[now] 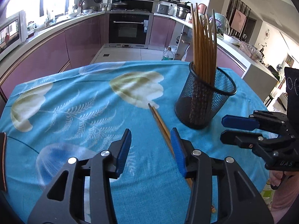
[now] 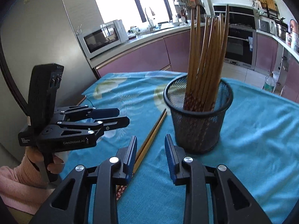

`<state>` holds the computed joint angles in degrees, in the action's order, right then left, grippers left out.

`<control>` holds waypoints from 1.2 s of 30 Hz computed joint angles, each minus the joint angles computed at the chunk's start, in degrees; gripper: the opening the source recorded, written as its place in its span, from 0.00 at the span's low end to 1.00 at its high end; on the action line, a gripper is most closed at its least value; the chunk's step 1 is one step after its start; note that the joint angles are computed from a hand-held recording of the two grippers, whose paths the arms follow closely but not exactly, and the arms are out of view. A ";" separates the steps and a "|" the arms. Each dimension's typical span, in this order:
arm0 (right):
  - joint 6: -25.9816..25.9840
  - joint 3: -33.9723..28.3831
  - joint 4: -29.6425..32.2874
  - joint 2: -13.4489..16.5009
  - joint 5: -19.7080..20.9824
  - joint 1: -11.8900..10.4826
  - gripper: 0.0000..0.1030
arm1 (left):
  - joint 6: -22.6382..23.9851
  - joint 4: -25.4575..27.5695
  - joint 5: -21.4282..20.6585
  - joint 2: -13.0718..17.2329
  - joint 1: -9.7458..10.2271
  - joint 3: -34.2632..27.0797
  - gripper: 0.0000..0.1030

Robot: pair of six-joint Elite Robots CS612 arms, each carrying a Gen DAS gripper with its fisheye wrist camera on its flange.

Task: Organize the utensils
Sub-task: 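Withdraw both open grippers over the last two chopsticks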

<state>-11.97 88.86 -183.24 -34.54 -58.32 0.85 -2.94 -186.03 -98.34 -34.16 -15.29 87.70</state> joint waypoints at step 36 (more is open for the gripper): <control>0.62 -0.63 5.42 1.38 -7.84 2.12 0.27 | 2.32 3.23 -2.56 1.01 -0.39 0.44 0.45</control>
